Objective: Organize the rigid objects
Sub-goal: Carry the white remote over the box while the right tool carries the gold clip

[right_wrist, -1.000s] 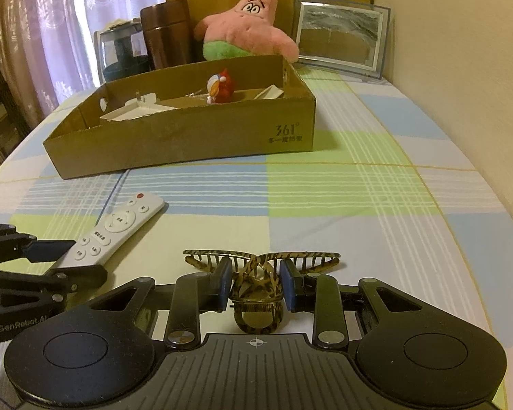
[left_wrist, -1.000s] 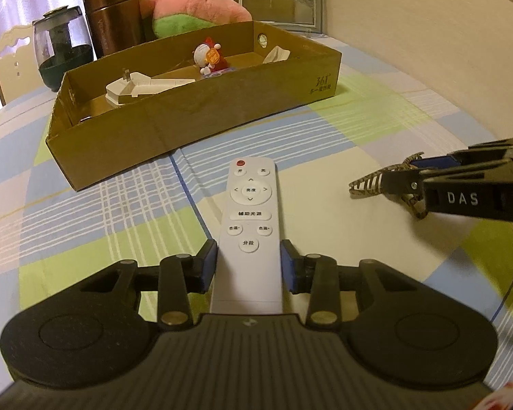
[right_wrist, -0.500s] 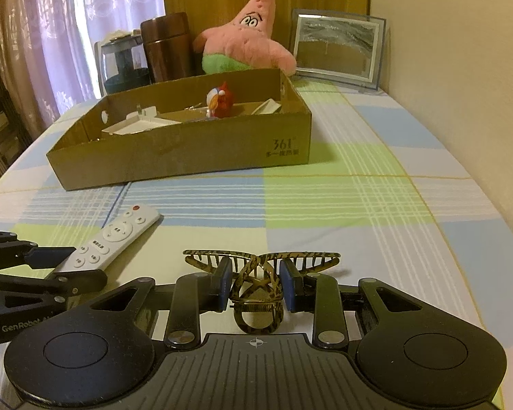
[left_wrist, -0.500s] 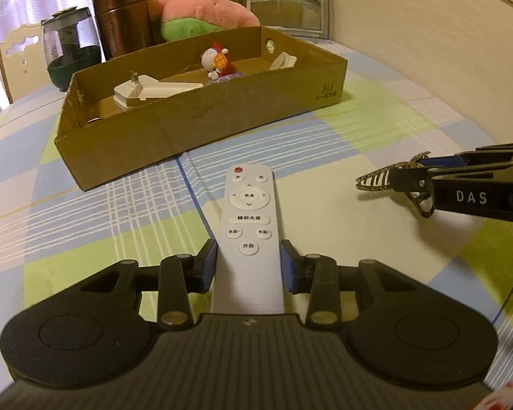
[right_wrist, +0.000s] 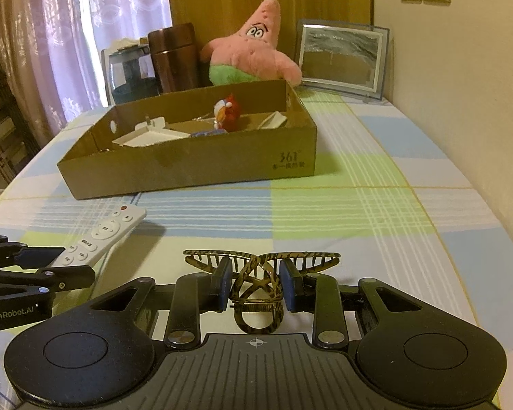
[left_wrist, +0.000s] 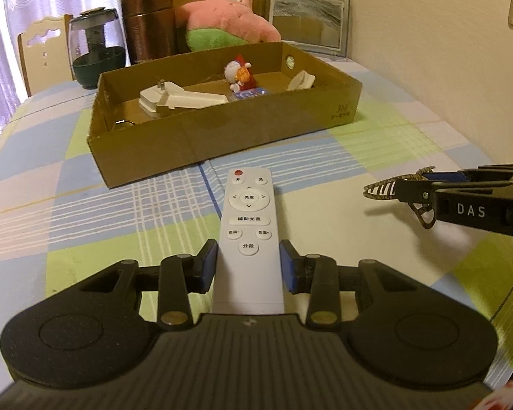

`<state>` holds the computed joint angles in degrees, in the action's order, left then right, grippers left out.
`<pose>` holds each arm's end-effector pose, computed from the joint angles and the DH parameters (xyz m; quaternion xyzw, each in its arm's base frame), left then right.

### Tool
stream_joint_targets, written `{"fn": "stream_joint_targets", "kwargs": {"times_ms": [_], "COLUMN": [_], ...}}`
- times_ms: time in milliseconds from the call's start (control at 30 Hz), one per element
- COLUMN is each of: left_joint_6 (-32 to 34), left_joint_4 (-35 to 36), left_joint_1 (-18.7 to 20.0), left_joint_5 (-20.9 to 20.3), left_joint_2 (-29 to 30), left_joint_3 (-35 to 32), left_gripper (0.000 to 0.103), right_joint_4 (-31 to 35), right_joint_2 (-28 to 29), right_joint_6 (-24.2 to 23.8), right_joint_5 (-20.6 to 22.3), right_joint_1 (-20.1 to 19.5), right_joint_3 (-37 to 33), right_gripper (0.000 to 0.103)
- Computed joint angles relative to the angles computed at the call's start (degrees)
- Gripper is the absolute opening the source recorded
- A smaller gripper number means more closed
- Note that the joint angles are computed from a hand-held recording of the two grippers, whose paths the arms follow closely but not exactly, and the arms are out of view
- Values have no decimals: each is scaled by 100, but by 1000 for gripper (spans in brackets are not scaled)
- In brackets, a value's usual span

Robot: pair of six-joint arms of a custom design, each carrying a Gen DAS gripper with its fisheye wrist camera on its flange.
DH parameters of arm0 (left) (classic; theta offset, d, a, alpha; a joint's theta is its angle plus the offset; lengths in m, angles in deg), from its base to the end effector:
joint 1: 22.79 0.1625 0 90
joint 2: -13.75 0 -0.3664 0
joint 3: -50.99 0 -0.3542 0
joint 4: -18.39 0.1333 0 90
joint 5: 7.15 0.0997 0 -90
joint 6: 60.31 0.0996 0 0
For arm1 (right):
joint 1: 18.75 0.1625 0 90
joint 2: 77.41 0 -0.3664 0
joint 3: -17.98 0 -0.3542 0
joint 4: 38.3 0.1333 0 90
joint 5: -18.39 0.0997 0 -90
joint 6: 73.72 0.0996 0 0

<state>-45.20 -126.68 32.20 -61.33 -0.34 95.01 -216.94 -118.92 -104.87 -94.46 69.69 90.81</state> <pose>-0.2945 -0.7544 0.0442 0.3328 0.8697 -0.2558 0.2599 0.0753 -0.7104 0.2556 0.1278 -0.8558 0.4021 0.2992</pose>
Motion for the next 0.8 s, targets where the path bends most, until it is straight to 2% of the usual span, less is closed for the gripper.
{"fn": "stream_joint_targets", "kwargs": {"times_ms": [567,800], "left_joint_6": [-534,-543], "left_joint_4": [13,166], "left_joint_1": [-154,-179], "left_joint_5": [239,241], "left_joint_2": [-277,-230], "left_joint_3": [108,-191], "left_gripper": [33,33], "right_joint_4": [142,348], "right_joint_2": [-212,-187], "right_joint_6": [139,131], "right_joint_5": [108,182], "right_joint_1": [155,234], "right_joint_3": [58,-177], "right_gripper": [27,27]}}
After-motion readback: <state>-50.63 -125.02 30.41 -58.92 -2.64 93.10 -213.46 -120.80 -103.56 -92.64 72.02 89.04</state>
